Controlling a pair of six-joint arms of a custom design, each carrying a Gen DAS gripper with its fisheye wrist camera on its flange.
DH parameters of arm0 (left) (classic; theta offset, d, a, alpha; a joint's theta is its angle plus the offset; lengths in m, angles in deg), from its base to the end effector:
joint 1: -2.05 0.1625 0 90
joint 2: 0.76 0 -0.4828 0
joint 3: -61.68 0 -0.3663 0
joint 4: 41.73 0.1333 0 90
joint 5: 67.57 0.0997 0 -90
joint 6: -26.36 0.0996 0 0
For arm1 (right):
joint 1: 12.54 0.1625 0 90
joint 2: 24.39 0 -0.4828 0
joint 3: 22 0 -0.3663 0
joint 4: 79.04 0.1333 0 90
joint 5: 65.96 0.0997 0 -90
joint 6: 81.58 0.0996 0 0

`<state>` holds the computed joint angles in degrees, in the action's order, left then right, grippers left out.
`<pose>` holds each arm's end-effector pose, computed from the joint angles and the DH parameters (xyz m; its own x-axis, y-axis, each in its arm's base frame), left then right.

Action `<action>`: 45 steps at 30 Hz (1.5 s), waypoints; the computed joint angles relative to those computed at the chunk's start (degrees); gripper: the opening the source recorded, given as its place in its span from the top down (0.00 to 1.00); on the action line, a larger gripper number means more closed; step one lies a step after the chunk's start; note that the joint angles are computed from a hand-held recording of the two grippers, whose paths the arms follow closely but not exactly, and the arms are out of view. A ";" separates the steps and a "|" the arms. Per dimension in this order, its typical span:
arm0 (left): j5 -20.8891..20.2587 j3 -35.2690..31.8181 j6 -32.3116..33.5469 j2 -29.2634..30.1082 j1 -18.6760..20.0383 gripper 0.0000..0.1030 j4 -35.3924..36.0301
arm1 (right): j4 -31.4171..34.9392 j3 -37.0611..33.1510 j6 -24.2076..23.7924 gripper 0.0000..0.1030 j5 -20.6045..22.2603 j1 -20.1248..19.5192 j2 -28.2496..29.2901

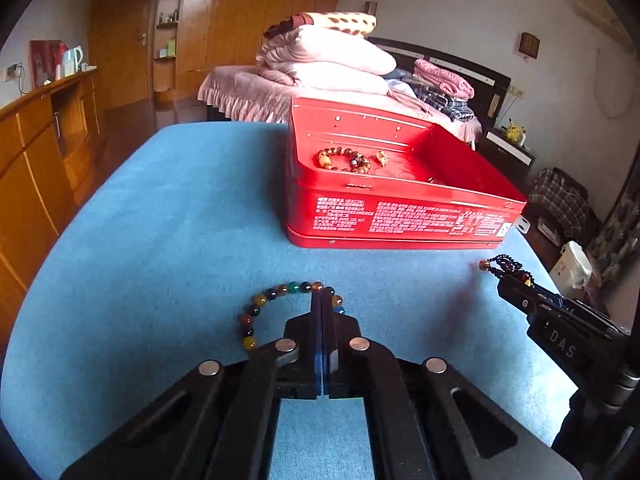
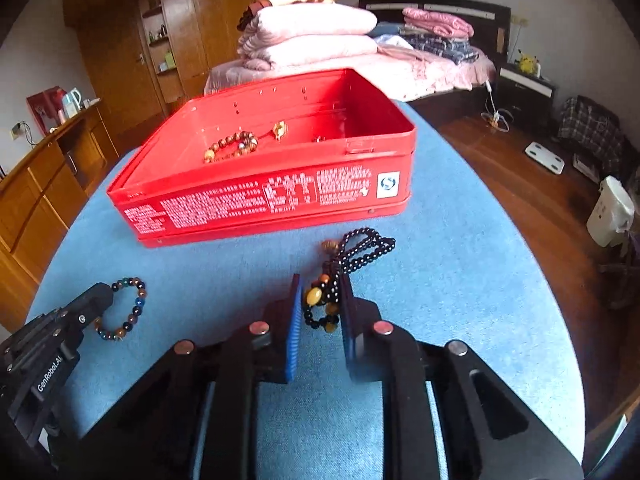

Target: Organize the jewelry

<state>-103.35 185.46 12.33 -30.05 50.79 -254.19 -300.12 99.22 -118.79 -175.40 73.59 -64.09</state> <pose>-0.1739 -0.5229 0.0289 -0.8110 -0.0644 -0.5814 0.3977 0.6682 -0.6287 0.0620 -0.5671 0.1236 -0.7622 -0.1394 0.6322 -0.5238 0.7067 -0.4756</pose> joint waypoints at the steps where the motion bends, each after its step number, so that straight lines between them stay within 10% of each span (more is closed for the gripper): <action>1: -0.20 0.35 -0.05 0.07 -0.29 1.00 -0.65 | -0.26 0.74 -0.16 0.84 0.76 -0.08 -0.55; 18: -2.17 6.94 1.10 0.51 -2.59 1.00 -12.23 | -1.60 8.56 -1.81 0.85 4.91 -2.12 -4.03; 25: -3.44 -1.18 2.23 1.43 0.04 0.81 0.09 | -1.71 8.70 -1.53 0.85 5.41 -2.72 -4.04; 32: -7.30 -4.65 -1.86 0.31 2.61 0.95 11.38 | -1.58 8.34 -0.91 0.84 5.88 -3.70 -4.50; 45: -5.78 2.63 0.20 -0.48 -0.37 1.00 -6.84 | -1.62 9.64 -1.48 0.84 9.04 -3.61 -6.34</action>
<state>-109.12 188.09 12.52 -30.53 50.42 -261.02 -301.73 108.86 -120.27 -166.36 69.97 -70.43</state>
